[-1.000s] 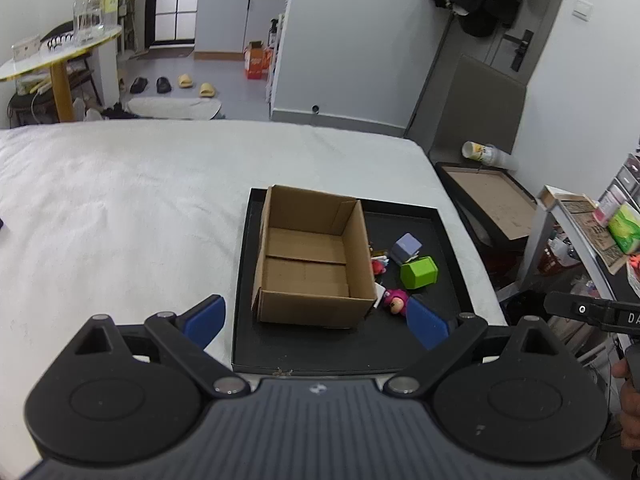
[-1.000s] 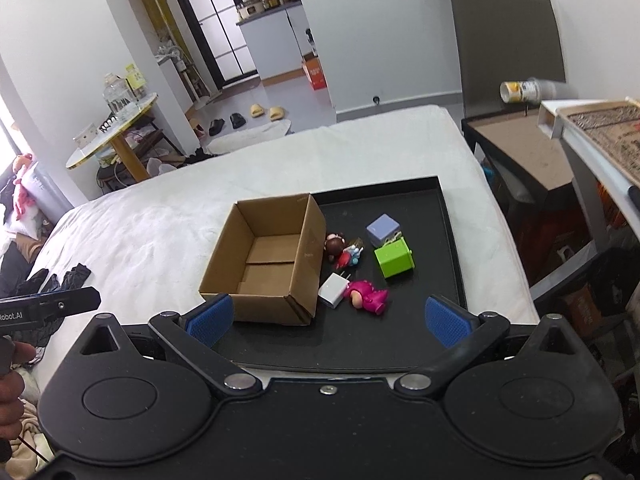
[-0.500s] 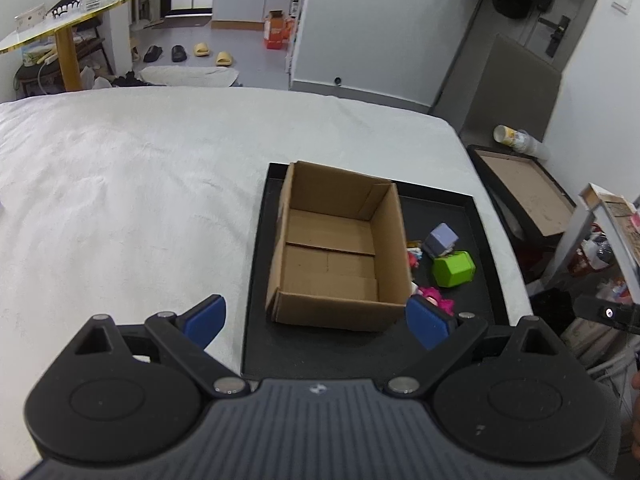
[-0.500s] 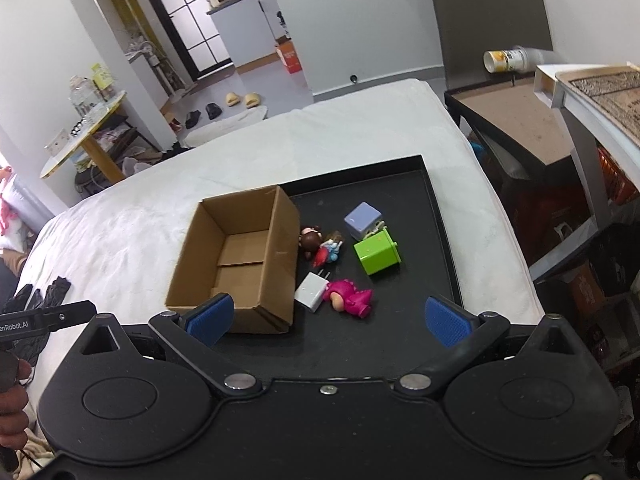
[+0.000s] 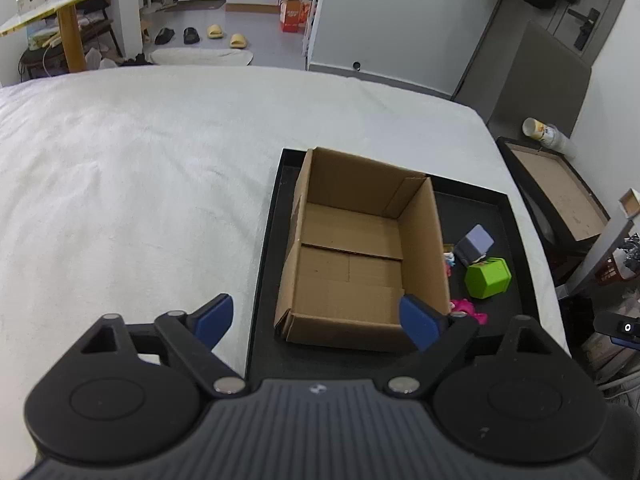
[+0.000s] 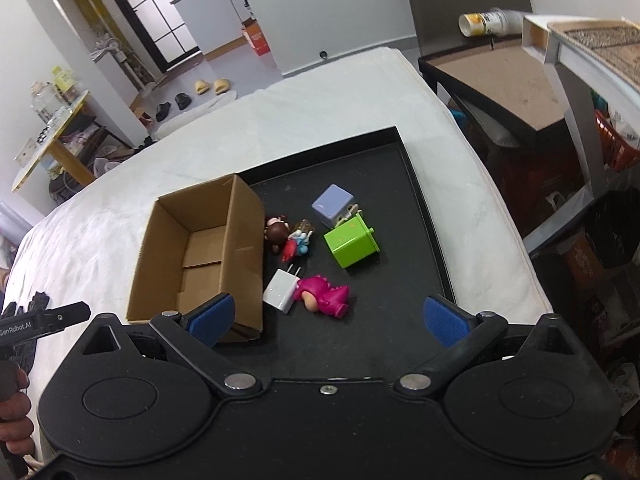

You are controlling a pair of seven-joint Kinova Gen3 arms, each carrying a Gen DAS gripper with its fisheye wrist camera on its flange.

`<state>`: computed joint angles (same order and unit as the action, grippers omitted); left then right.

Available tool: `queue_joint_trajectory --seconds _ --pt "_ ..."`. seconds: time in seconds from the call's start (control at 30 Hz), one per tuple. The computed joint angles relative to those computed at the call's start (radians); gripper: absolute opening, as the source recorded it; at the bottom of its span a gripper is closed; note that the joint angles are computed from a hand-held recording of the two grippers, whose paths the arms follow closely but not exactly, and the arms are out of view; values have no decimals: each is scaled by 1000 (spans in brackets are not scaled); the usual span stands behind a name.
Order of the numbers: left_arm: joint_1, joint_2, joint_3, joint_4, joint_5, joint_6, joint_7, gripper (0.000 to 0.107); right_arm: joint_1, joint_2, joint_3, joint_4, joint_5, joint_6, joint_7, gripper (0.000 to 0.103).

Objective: Organize rigid objects
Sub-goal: 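Move the left tool to the box rim while the right tool approaches the pink dinosaur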

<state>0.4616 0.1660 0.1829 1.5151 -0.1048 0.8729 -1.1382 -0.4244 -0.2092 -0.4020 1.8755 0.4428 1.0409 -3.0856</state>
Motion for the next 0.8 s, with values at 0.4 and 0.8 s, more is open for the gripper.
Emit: queue_joint_trajectory --seconds 0.4,0.8 --pt "-8 99 -24 -46 20 23 23 66 32 58 105 49 -116 -156 73 89" --pt "-4 203 -47 -98 30 48 10 53 62 176 202 92 -255 -334 134 89"
